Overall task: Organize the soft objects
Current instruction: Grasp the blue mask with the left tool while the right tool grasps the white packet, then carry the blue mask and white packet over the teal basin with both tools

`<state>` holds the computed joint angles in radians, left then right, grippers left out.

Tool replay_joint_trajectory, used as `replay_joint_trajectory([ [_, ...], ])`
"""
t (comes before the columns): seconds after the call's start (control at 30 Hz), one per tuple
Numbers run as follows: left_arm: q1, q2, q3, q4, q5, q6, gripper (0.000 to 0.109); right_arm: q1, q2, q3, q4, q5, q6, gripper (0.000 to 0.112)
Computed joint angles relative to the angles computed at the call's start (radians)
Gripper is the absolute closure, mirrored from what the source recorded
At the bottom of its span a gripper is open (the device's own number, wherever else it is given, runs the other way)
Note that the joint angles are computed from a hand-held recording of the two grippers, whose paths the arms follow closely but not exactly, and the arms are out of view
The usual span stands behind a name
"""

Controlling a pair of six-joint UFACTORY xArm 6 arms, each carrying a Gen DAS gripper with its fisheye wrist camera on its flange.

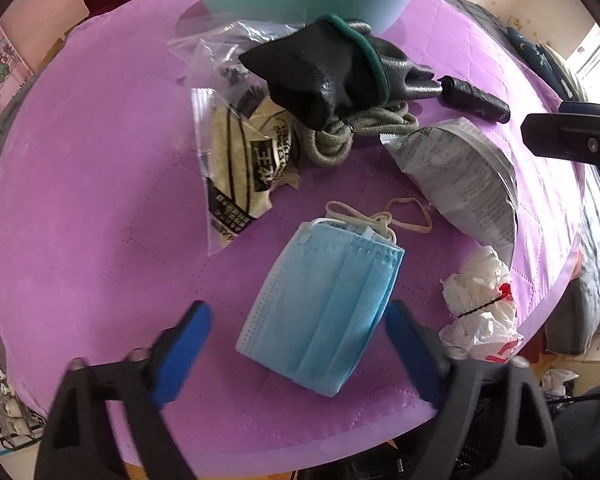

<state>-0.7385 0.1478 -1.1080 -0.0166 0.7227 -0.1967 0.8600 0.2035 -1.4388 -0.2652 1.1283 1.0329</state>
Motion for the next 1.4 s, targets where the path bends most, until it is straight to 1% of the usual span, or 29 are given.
replay_joint_trajectory([
  [0.07,-0.001,0.018,-0.011,-0.016,0.003,0.018,0.039,-0.004,0.007,-0.004,0.005,-0.004,-0.009,0.010],
  [0.1,-0.003,0.033,-0.022,-0.030,0.001,0.032,0.041,-0.006,0.012,-0.006,0.005,-0.007,-0.011,0.010],
  [0.13,-0.008,0.044,-0.028,-0.032,-0.007,0.031,0.048,-0.009,0.016,-0.009,0.007,-0.008,-0.016,0.010],
  [0.17,-0.010,0.044,-0.027,-0.044,-0.015,0.042,0.065,-0.010,0.017,-0.012,0.009,-0.006,-0.019,0.010],
  [0.2,-0.012,0.041,-0.023,-0.059,-0.023,0.058,0.075,-0.012,0.018,-0.011,0.011,-0.008,-0.021,0.010],
  [0.23,-0.014,0.041,-0.029,-0.057,-0.020,0.058,0.078,-0.013,0.019,-0.011,0.013,-0.010,-0.024,0.010],
  [0.27,-0.015,0.038,-0.027,-0.065,-0.024,0.069,0.084,-0.014,0.017,-0.011,0.016,-0.008,-0.027,0.010],
  [0.3,-0.015,0.035,-0.023,-0.093,-0.028,0.095,0.086,-0.015,0.019,-0.012,0.017,-0.010,-0.030,0.010],
  [0.37,-0.013,0.025,-0.015,-0.108,-0.039,0.101,0.092,-0.018,0.021,-0.010,0.019,-0.017,-0.034,0.010],
  [0.4,-0.011,0.023,-0.016,-0.116,-0.041,0.103,0.093,-0.020,0.024,-0.009,0.023,-0.022,-0.037,0.010],
  [0.5,-0.005,0.004,-0.030,-0.128,-0.008,0.102,0.095,-0.024,0.034,-0.008,0.028,-0.038,-0.048,0.010],
  [0.7,0.003,-0.035,-0.010,-0.083,0.005,0.031,0.095,-0.036,0.079,-0.006,0.053,-0.094,-0.087,0.009],
  [0.77,0.012,-0.058,-0.006,-0.076,0.025,0.017,0.095,-0.041,0.102,-0.006,0.073,-0.115,-0.111,0.009],
  [0.9,0.027,-0.088,0.013,-0.055,0.032,-0.020,0.095,-0.044,0.145,-0.019,0.112,-0.142,-0.146,0.010],
  [1.07,0.042,-0.127,0.047,-0.042,0.030,-0.048,0.095,-0.047,0.180,-0.029,0.107,-0.189,-0.159,0.010],
  [1.1,0.043,-0.130,0.050,-0.038,0.029,-0.052,0.095,-0.050,0.187,-0.031,0.116,-0.203,-0.169,0.013],
  [1.17,0.044,-0.169,0.073,-0.027,0.041,-0.070,0.094,-0.056,0.210,-0.055,0.138,-0.218,-0.194,0.020],
  [1.2,0.046,-0.180,0.080,-0.024,0.045,-0.076,0.094,-0.058,0.220,-0.063,0.148,-0.224,-0.207,0.029],
  [1.23,0.040,-0.159,0.061,-0.019,0.043,-0.090,0.094,-0.060,0.240,-0.088,0.154,-0.216,-0.219,0.038],
  [1.27,0.042,-0.161,0.062,-0.018,0.046,-0.094,0.094,-0.062,0.251,-0.100,0.166,-0.211,-0.235,0.044],
  [1.3,0.043,-0.165,0.063,-0.016,0.046,-0.097,0.094,-0.064,0.259,-0.106,0.177,-0.212,-0.246,0.062],
  [1.33,0.043,-0.169,0.064,-0.013,0.046,-0.100,0.094,-0.068,0.261,-0.105,0.200,-0.228,-0.262,0.074],
  [1.4,0.044,-0.164,0.065,-0.006,0.039,-0.108,0.094,-0.069,0.265,-0.109,0.211,-0.239,-0.276,0.080],
])
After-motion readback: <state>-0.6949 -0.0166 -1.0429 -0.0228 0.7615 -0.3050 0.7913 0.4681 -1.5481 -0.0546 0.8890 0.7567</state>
